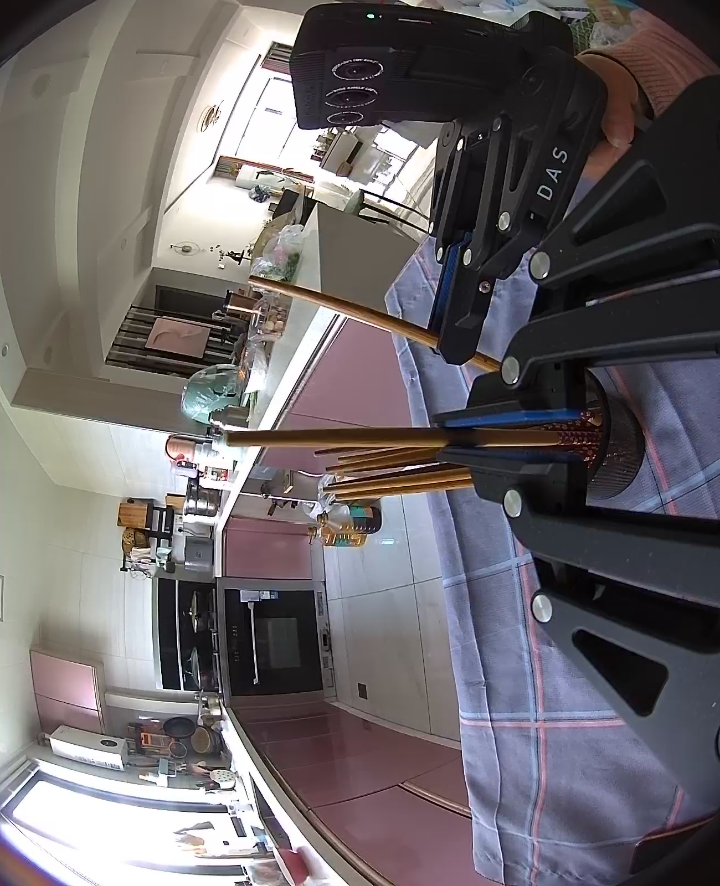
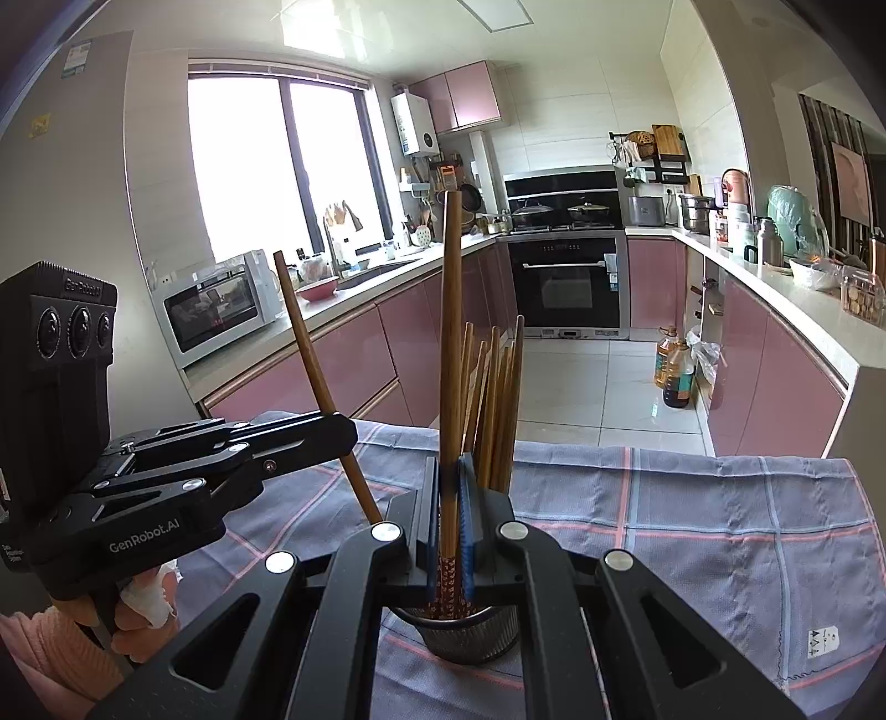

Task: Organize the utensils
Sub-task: 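Carry the right tool's chopstick over the mesh cup while the left tool follows, then lower both chopsticks into the mesh cup and open both tools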

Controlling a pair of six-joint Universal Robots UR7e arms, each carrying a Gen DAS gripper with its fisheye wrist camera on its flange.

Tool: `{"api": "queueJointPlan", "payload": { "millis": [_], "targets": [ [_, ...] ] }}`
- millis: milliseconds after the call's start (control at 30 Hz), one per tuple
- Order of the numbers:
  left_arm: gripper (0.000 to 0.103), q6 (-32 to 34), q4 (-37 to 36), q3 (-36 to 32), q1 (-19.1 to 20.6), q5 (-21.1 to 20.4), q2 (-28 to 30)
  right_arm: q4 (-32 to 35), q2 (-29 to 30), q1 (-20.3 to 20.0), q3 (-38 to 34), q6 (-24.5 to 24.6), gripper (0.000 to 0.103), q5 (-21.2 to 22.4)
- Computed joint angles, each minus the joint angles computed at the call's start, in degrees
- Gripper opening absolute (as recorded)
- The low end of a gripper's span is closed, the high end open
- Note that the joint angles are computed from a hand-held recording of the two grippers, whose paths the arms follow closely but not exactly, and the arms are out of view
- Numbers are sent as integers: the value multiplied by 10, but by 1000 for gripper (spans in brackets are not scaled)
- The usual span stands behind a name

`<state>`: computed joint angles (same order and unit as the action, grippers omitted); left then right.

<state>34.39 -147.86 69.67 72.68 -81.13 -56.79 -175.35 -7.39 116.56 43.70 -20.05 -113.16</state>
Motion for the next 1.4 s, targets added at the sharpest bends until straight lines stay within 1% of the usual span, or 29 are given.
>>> {"api": "queueJointPlan", "payload": {
  "millis": [333, 1067, 1400],
  "targets": [
    [8, -3, 6, -3, 1, 8, 5, 6, 1, -3, 2, 5, 5, -3],
    [8, 5, 26, -18, 2, 29, 25, 47, 14, -10, -17, 18, 5, -4],
    [8, 5, 32, -29, 1, 34, 34, 48, 15, -10, -19, 18, 6, -4]
  ]
}}
